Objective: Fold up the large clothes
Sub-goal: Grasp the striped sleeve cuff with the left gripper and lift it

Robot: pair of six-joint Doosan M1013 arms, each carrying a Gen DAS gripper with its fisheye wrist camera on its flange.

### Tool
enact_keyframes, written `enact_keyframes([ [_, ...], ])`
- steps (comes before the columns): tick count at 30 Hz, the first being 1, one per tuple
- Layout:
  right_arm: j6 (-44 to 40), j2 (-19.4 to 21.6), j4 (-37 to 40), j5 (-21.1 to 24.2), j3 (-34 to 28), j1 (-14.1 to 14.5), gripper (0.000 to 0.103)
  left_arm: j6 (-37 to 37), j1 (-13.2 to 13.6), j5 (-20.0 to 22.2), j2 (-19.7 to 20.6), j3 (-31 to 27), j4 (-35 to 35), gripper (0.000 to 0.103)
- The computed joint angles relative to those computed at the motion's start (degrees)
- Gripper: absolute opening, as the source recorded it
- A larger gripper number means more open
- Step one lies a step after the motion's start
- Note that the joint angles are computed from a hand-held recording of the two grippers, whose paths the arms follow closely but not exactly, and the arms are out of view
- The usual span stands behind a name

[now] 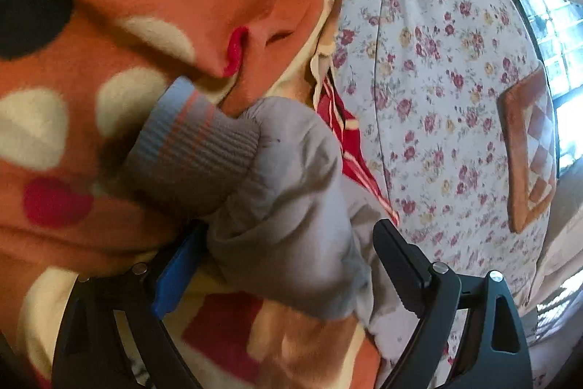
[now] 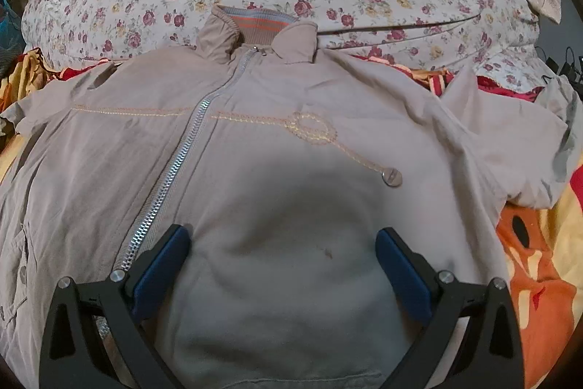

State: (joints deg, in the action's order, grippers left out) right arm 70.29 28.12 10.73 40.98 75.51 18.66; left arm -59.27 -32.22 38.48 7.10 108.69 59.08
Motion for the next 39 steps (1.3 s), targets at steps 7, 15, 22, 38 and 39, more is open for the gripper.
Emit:
enact_keyframes([
  [7, -0.1, 0.2, 0.2, 0.2, -0.3, 0.0, 0.103, 8.4, -4.1, 22.8, 0.5, -5.5, -5.8, 0.002],
  [15, 0.4, 0.5, 0.7, 4.8, -2.6, -0.8, 0.099, 30.4, -7.0, 40.0, 3.6, -16.8, 0.8, 0.000],
  [22, 0.5, -3.5, -1.0, -2.7, 1.4, -3.8, 0.092, 44.6, -6.2, 25.4, 10.8, -26.3, -2.7, 0.000],
  [38, -2.8, -2.8, -1.3, 2.0, 1.0, -2.6, 0.092, 3.0, -7.6, 21.1, -1.4, -1.6, -2.2, 0.040],
  [39, -2.4, -2.6, -2.3, 2.2, 0.9, -2.3, 0.092, 0.1, -6.6, 17.8, -1.5, -0.4, -1.0, 0.040],
])
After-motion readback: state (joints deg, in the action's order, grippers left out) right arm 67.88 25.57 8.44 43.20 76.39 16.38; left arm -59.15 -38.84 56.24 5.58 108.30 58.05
